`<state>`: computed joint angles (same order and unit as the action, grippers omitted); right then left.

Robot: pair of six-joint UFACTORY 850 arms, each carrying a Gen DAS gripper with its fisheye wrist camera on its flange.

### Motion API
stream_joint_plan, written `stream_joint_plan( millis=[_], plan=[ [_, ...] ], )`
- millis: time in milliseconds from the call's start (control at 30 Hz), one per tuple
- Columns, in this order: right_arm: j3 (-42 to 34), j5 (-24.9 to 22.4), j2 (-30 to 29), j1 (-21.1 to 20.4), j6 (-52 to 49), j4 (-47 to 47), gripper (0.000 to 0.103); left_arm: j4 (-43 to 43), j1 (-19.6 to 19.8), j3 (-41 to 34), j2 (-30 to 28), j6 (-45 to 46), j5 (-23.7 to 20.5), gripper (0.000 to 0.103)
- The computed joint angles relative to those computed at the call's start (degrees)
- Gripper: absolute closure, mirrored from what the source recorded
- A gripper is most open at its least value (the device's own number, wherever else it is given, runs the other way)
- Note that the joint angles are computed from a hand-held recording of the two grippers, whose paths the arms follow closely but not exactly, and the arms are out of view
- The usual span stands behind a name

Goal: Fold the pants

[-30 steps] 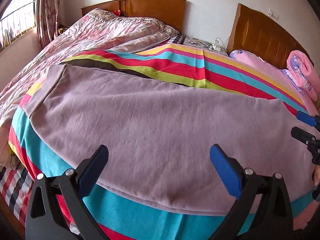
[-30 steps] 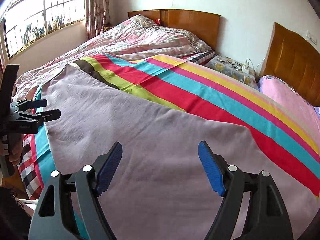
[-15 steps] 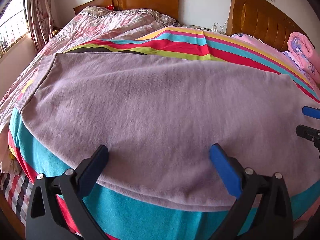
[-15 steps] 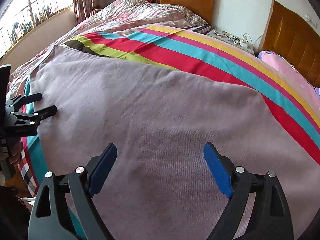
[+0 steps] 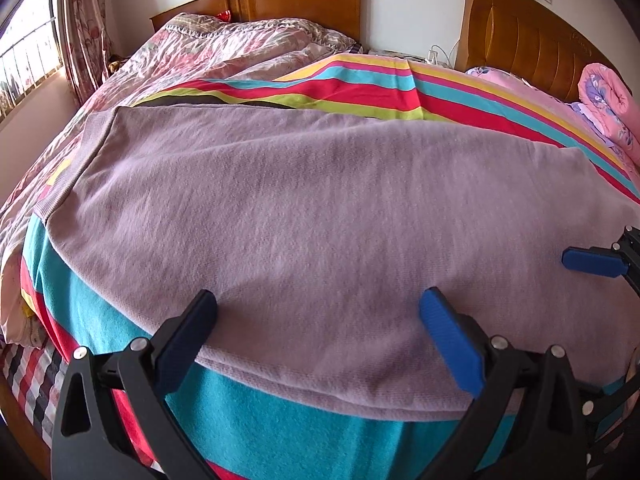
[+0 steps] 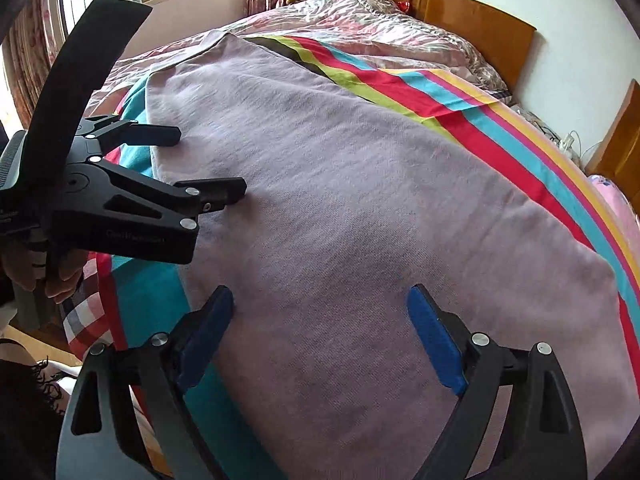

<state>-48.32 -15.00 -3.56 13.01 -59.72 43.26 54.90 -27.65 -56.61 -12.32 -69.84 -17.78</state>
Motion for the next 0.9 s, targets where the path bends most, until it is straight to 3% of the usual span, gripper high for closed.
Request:
stream_joint_plan(
  millis=[67, 133, 233, 367, 400, 500, 567, 733, 800, 900],
  plan=[
    [0.53, -3.37, 1.52, -2.06, -4.93, 3.35, 0.018, -4.52, -0.42, -1.20, 0.44, 3.56, -2.19, 0.001],
    [1.80, -5.08, 3.98, -5.61, -14.64, 13.75, 0.018, -11.41, -0.07, -2.22, 2.16, 11.59, 0.32, 0.001],
    [1.38, -5.27, 4.81, -12.39, -18.34, 21.85, 0.018, -25.53, -0.55, -7.44, 0.38, 29.58, 3.90, 0.001],
    [-2.14, 1.85, 0.59, -17.72, 1.30, 5.97, 0.018, -45.46, -4.47, -21.69, -11.21, 53.56, 1.52, 0.001],
    [-2.29, 3.14, 0.39, -18.77, 4.90, 2.30, 0.018, -50.42, -5.35, -26.07, -14.61, 59.56, -0.78, 0.001],
    [-0.84, 3.53, 1.98, -23.26, 1.30, 5.70, 0.018, -68.01, -7.30, -36.83, -23.01, 76.36, -5.29, 0.002],
    [0.73, 4.04, 3.07, -26.79, -1.17, 8.38, 0.018, -74.44, -8.64, -41.81, -27.21, 81.60, -6.32, 0.002],
    [4.00, 3.60, 4.65, -36.34, -8.46, 16.74, 0.018, -66.20, -13.15, -54.38, -36.63, 74.73, -9.19, 0.002],
    [4.49, 0.50, 4.83, -39.25, -13.33, 21.40, 0.018, -58.76, -14.85, -59.25, -40.09, 69.77, -10.49, 0.001],
    [5.17, -0.33, 4.85, -39.89, -5.98, 10.85, 0.018, -50.14, -16.23, -65.27, -44.29, 62.88, -13.46, 0.001]
  ],
)
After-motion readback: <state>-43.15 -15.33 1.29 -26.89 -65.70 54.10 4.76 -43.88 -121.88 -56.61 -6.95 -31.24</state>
